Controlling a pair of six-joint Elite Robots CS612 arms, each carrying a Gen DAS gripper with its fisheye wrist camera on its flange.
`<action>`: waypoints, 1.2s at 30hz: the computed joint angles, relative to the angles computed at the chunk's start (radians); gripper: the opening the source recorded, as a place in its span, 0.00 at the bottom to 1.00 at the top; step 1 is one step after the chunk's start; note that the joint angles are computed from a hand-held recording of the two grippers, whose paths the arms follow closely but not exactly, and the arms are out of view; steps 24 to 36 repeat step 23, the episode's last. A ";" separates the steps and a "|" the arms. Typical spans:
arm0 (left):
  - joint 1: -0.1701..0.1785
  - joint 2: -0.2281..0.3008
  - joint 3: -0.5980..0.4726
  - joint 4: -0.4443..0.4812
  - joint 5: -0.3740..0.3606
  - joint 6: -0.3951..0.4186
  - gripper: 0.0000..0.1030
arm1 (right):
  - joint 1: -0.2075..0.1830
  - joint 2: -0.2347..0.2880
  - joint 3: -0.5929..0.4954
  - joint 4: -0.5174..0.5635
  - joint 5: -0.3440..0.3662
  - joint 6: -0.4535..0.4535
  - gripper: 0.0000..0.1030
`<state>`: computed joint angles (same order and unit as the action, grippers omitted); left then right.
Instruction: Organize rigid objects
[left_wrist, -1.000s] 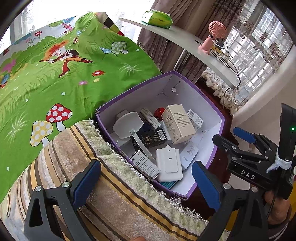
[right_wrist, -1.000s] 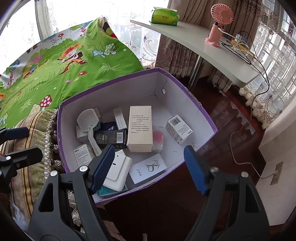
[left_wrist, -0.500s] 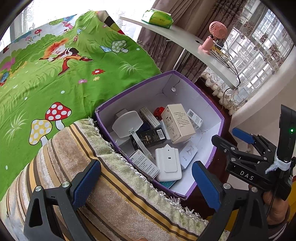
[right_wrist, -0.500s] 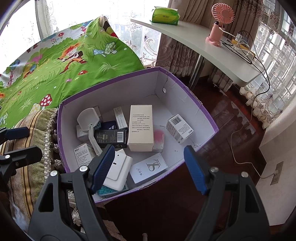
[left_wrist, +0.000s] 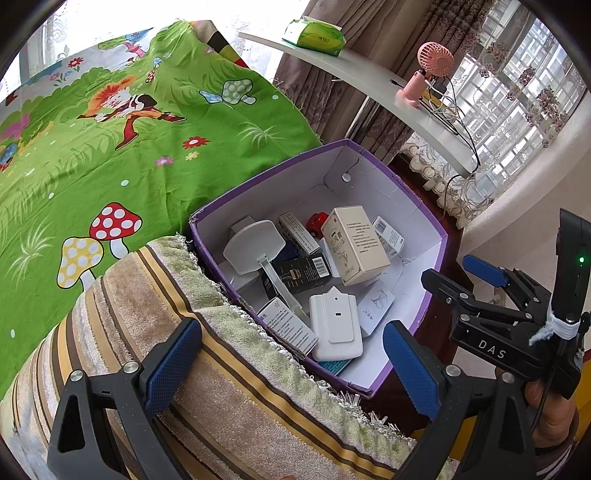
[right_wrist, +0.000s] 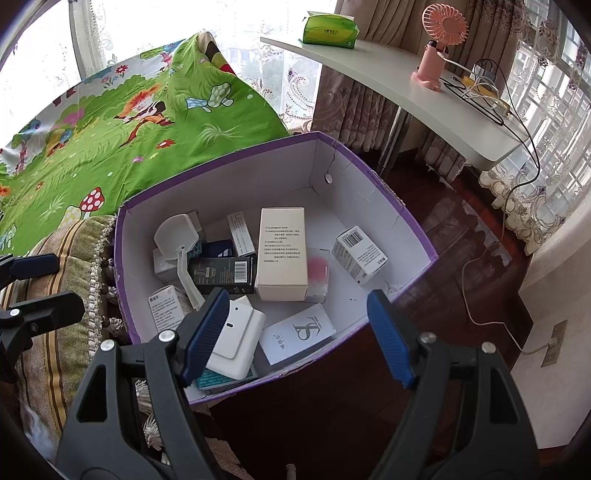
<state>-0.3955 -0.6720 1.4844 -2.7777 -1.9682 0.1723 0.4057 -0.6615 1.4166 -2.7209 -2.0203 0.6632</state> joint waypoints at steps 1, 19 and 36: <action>0.000 0.000 0.000 0.000 0.000 0.000 0.97 | 0.000 0.000 0.000 0.000 0.000 0.000 0.77; 0.001 0.001 0.001 0.011 -0.014 0.030 0.98 | -0.002 -0.001 0.004 -0.005 0.009 0.005 0.77; -0.001 -0.001 0.002 0.016 -0.015 0.046 0.98 | -0.002 0.000 0.005 -0.005 0.012 0.010 0.77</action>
